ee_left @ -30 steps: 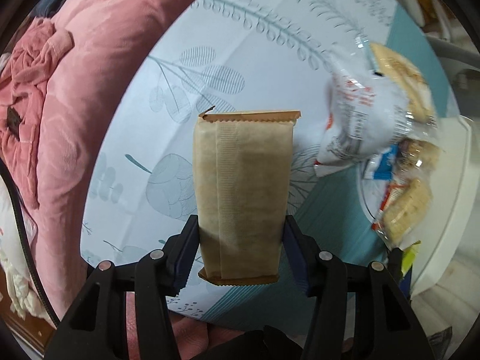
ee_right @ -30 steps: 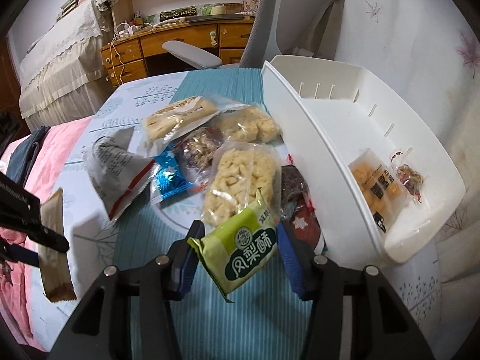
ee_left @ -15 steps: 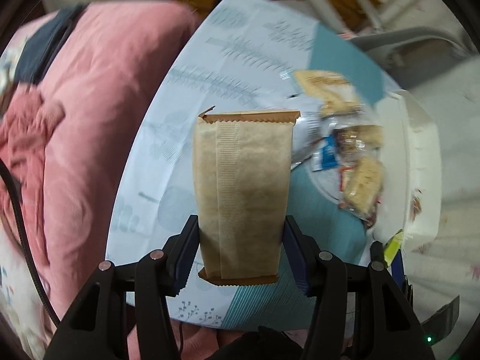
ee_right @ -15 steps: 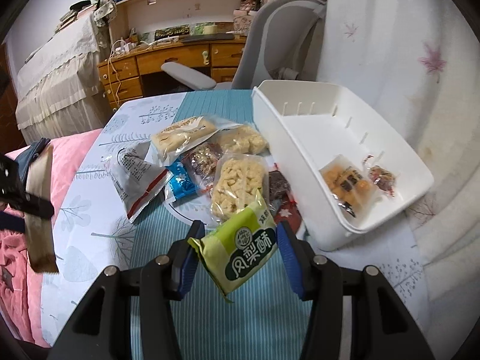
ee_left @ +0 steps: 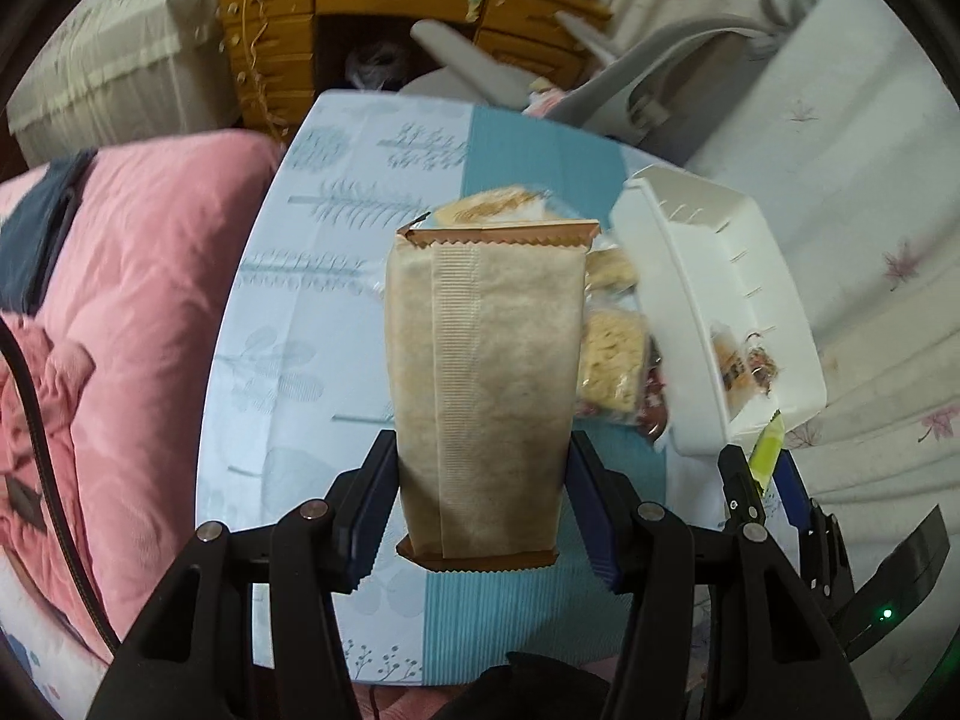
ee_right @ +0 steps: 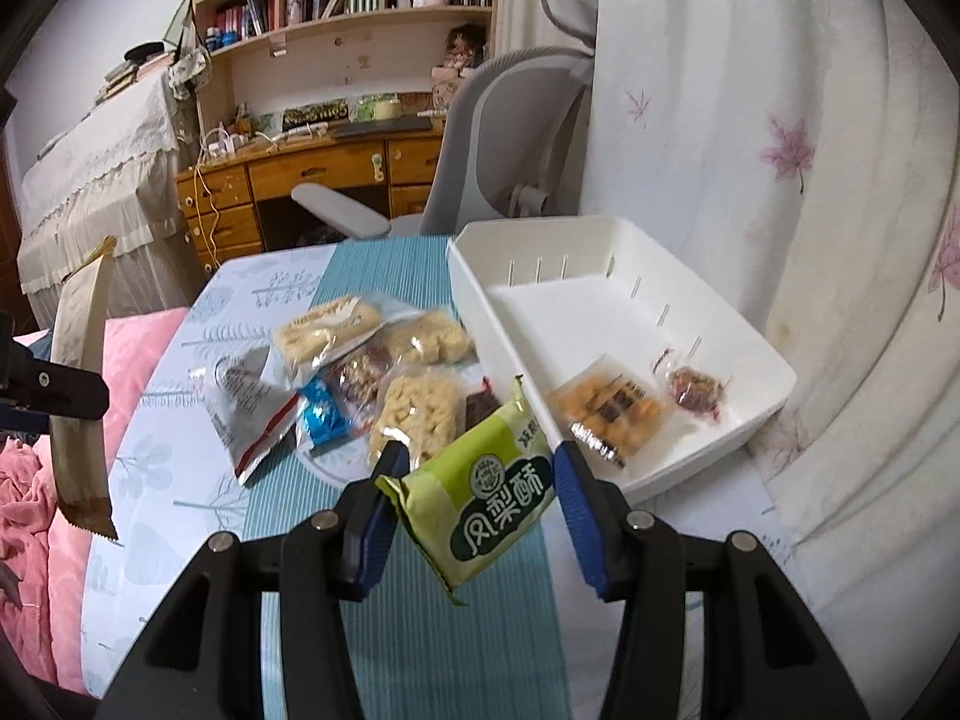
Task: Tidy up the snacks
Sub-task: 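Lift and carry both held packets over the white tray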
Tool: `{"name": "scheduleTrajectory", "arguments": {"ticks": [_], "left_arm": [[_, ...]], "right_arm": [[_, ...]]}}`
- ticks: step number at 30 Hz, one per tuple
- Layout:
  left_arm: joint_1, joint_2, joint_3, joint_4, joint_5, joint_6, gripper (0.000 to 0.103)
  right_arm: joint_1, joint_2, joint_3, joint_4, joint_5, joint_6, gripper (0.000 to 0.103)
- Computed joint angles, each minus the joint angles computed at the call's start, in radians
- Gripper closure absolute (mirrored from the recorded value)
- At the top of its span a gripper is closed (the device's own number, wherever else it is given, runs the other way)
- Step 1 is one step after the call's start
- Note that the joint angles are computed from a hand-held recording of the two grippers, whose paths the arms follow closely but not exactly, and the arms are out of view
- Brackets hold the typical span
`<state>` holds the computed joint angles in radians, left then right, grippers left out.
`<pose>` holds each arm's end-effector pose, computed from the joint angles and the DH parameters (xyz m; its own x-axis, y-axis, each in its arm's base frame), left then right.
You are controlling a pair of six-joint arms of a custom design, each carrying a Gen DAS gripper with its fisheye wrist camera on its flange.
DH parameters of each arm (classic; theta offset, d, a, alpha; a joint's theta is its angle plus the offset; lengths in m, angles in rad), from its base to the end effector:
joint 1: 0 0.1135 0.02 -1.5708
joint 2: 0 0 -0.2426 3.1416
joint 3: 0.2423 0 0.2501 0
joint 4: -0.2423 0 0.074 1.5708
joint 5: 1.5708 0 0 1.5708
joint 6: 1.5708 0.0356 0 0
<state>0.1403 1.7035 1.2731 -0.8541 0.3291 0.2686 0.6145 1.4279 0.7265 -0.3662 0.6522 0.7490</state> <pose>0.3266 0.0345 0.2039 -0.9269 0.1227 -0.3546 0.2116 0.9513 -0.2240 0.2241 0.1317 0.1532 -0.6734 0.1872 -0.7152 0.3270 0.9431 -0.0610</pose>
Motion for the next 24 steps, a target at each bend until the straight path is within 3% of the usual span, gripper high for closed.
{"name": "scheduleTrajectory", "arguments": {"ticks": [10, 17, 24], "left_arm": [[-0.242, -0.136, -0.053, 0.082, -0.078, -0.202, 0.049], [-0.428, -0.108, 0.019, 0.106, -0.134, -0.350, 0.049], [-0.582, -0.034, 0.105, 0.146, -0.171, -0.458, 0.049]], "right_arm": [[-0.198, -0.254, -0.095, 0.054, -0.129, -0.318, 0.052], [-0.447, -0.390, -0.123, 0.065, -0.298, -0.542, 0.052], [-0.722, -0.415, -0.109, 0.087, -0.497, -0.736, 0.052]]}}
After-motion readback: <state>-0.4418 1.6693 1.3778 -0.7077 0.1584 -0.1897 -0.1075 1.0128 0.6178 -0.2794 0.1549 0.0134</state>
